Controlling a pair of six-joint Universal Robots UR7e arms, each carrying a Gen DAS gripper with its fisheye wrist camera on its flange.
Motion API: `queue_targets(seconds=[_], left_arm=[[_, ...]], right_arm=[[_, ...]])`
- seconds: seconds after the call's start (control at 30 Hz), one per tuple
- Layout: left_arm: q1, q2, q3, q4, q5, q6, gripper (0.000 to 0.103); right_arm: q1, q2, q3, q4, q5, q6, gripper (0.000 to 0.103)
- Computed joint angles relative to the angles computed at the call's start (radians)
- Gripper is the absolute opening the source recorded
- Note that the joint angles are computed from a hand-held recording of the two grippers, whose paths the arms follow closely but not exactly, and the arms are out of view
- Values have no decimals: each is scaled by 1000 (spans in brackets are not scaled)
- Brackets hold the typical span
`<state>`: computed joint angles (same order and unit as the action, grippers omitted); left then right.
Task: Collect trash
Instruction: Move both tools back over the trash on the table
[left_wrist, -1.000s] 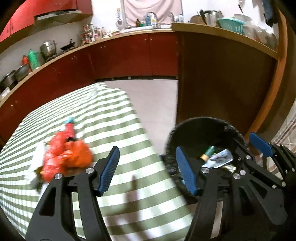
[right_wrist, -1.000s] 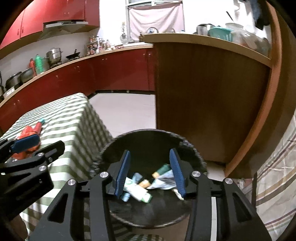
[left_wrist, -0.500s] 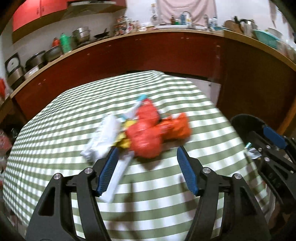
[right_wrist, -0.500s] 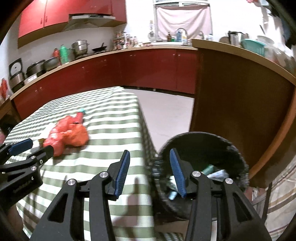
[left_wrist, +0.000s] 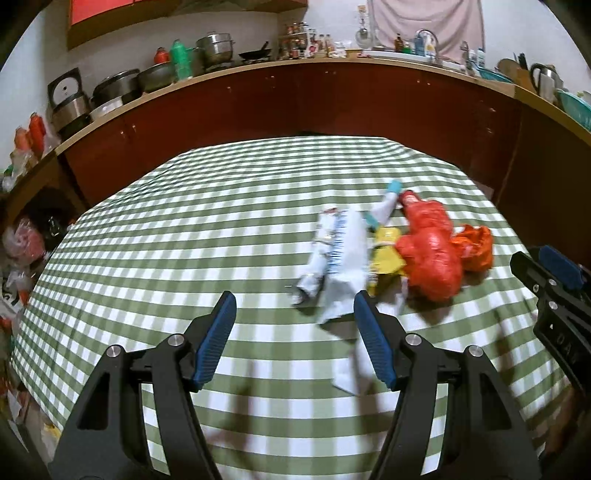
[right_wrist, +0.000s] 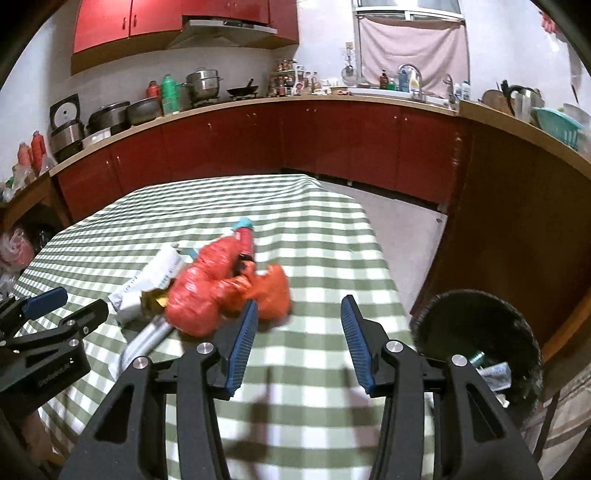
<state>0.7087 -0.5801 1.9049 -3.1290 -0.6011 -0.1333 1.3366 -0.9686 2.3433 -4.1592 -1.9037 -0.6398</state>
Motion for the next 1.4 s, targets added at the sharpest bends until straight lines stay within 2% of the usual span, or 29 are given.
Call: queue_targets(seconds=[0.4, 0.73, 0.8, 0.83, 0.97, 1.03, 1.3, 1.37, 1.4], left_arm=[[55, -39, 8, -1, 7, -10, 65], [80, -37, -6, 4, -14, -4, 65], [80, -35, -8, 7, -16, -6, 65], [81, -33, -10, 9, -17, -7, 65], [84, -31, -15, 14, -23, -9, 65], [84, -28, -17, 12, -24, -9, 65], [78, -21, -17, 14, -30, -14, 65], [73, -20, -15, 10, -30, -16, 65], [71, -19, -15, 8, -30, -13, 65]], right_arm=[[63, 61, -111, 100, -83, 4, 60], [75, 64, -157, 197, -120, 36, 61], [76, 63, -157, 209, -122, 41, 58], [74, 57, -153, 218, -114, 43, 52], [78, 60, -144, 211, -124, 20, 48], [75, 59, -135, 202, -123, 12, 40], [59, 39, -110, 198, -103, 21, 32], [56, 36, -107, 192, -100, 21, 25], [54, 32, -105, 193, -97, 20, 25]])
